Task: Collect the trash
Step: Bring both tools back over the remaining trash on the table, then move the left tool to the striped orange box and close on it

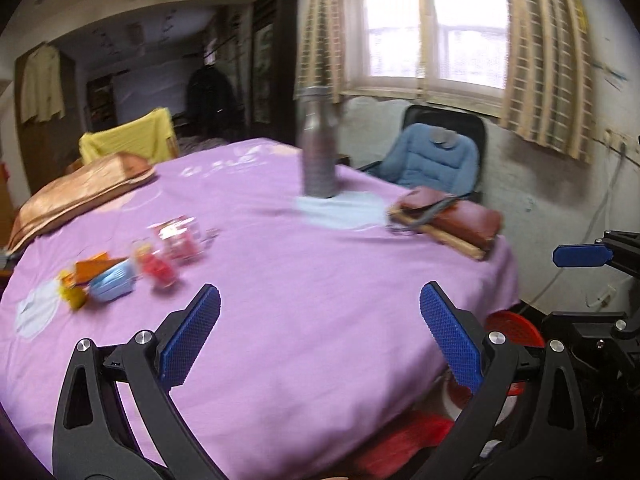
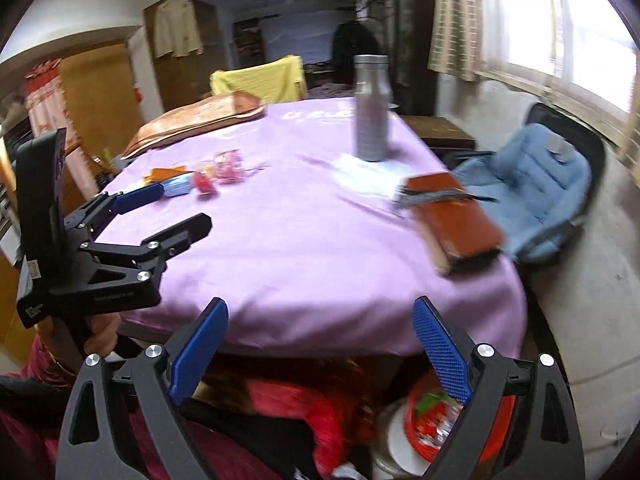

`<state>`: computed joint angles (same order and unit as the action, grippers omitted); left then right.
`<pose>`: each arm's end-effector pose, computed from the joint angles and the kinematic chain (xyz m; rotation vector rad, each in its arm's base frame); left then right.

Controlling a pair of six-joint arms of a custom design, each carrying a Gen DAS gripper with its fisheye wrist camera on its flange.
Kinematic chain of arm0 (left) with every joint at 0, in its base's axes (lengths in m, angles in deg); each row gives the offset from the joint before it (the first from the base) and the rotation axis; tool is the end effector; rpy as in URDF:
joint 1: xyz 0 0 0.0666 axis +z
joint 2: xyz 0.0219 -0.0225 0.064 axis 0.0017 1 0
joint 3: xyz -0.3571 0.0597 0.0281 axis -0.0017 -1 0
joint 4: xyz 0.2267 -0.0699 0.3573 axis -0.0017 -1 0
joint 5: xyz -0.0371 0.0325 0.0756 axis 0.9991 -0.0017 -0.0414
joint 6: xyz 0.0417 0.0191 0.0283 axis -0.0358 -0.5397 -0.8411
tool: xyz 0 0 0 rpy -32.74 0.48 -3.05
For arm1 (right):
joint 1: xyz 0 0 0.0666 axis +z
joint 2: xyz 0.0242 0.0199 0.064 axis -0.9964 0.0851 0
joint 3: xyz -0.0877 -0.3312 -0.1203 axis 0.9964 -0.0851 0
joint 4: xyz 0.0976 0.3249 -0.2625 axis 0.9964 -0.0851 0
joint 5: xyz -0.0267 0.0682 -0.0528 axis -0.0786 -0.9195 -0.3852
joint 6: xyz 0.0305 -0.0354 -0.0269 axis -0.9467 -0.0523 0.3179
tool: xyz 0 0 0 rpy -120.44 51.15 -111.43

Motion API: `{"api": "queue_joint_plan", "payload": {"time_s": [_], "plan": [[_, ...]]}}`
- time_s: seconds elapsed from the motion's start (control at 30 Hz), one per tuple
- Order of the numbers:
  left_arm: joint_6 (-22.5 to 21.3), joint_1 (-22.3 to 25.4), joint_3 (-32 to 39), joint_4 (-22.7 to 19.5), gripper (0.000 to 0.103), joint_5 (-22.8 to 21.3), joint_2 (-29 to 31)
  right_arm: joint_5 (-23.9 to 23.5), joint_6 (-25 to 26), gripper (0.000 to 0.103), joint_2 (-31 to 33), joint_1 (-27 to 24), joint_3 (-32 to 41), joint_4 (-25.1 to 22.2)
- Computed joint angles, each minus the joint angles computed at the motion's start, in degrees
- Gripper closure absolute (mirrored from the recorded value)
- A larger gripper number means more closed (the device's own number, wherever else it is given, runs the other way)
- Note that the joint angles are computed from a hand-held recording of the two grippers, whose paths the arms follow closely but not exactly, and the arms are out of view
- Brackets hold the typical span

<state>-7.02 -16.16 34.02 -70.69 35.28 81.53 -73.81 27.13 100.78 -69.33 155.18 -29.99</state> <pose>0.4871 -0.1443 0.5062 0.3891 2.0728 -0.1814 0.4359 0.1254 0.5270 -0.2717 2.3157 0.2549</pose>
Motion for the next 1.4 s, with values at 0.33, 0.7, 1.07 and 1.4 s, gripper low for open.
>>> {"api": "queue_joint_plan", "payload": {"time_s": [0.33,0.7,1.07,1.4], "plan": [[-1.43,12.02,4.91,-3.43,0.007,-3.55,5.44,-1.11,-0.51,0.011,14.98,5.91,12.2,3.47],[-1.06,23.4,17.14,-11.26,0.007,-5.9,16.1,-5.09,-4.87,0.011,31.17,7.44,27.63,4.07],[-2.23,24.62,32.23,-18.29,0.007,3.53,26.49,-3.36,-5.82,0.011,35.69,8.18,31.44,6.0],[-4.64,24.57,48.15,-28.08,0.006,1.12,39.81,-3.72,-4.37,0.008,38.66,8.67,35.32,3.05]]}}
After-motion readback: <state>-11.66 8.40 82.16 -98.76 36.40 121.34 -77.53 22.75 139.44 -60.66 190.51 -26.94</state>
